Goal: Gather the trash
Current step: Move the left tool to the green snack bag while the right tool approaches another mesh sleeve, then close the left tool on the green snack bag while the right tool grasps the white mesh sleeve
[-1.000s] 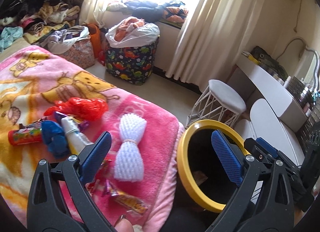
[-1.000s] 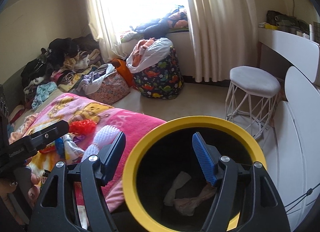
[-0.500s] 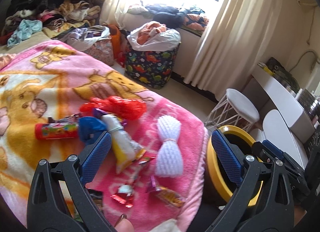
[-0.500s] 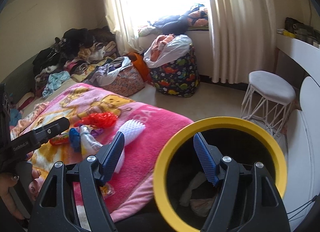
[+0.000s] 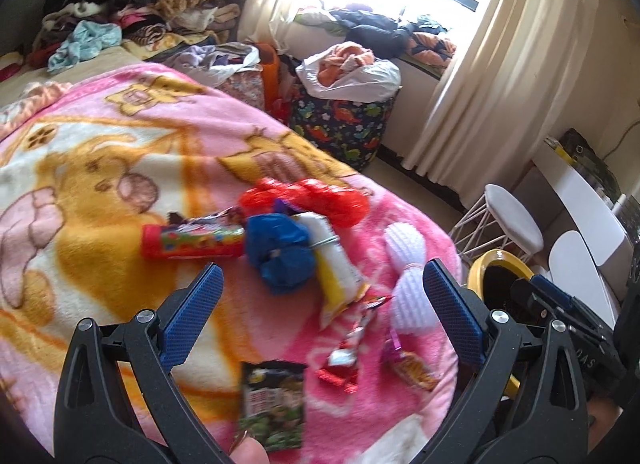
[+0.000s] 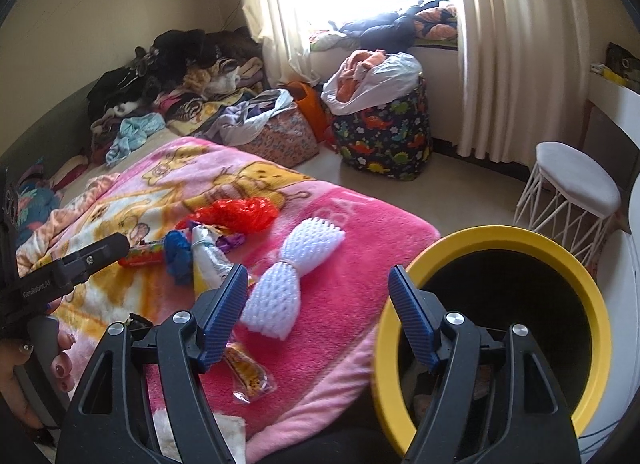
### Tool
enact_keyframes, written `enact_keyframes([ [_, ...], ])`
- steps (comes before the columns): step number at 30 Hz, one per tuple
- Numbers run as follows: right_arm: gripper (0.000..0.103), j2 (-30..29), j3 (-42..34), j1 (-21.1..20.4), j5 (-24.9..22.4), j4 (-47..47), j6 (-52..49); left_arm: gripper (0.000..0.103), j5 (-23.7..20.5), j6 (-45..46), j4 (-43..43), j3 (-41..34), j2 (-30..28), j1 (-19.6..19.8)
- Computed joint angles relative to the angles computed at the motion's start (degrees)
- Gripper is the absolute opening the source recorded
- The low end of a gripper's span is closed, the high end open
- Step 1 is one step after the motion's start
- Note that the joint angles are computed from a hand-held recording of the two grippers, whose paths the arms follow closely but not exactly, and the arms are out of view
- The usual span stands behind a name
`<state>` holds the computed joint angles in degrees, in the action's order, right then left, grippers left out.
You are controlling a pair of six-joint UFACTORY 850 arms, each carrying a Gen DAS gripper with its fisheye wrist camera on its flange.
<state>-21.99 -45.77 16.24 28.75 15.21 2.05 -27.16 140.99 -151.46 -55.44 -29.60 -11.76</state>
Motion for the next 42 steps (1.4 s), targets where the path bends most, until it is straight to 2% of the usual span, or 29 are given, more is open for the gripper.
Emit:
enact_keyframes([
  [8, 0.070, -3.45, -4.06, 1.51, -3.07, 0.31, -1.92, 0.092, -0.31, -1.60, 3.66, 2.22, 0.18, 2.54],
  [16, 0.070, -7.19, -8.24, 1.73, -6.58, 0.27, -1.54, 0.092, -1.07, -5.68, 11.41, 4.11, -0.35, 3.49],
  [24, 0.070, -11.46, -13.18, 1.15, -11.46, 1.18, -1.46, 0.081, -0.35, -9.62, 17.43, 4.60, -1.98, 2.66],
  [28, 0.064, -13.53, -15.36, 0.66, -14.02, -2.30, 2.48, 0.076, 2.10, -11.29, 19.44, 4.16, -3.05, 1.64],
  [33, 0.056, -15.24, -16.84, 0.40, -15.96, -10.66, 11.06, 0.073, 4.13, -8.25, 16.34, 4.17, -3.60, 0.71],
  [35, 0.047, -15.68, -17.15, 0.25, -16.41, -15.83, 16.07, 0.066, 5.53, -4.98, 13.25, 3.89, -3.88, 0.06],
  [38, 0.037, -15.76, -16.88, 0.11, -15.86, -20.82, 20.91, 0.060, 6.91, -0.80, 9.31, 3.48, -4.34, -0.55],
  [42, 0.029, -14.69, -15.39, -0.01, -13.56, -20.56, 20.68, 0.050, 7.84, 3.95, 4.69, 3.44, -4.48, -0.99],
])
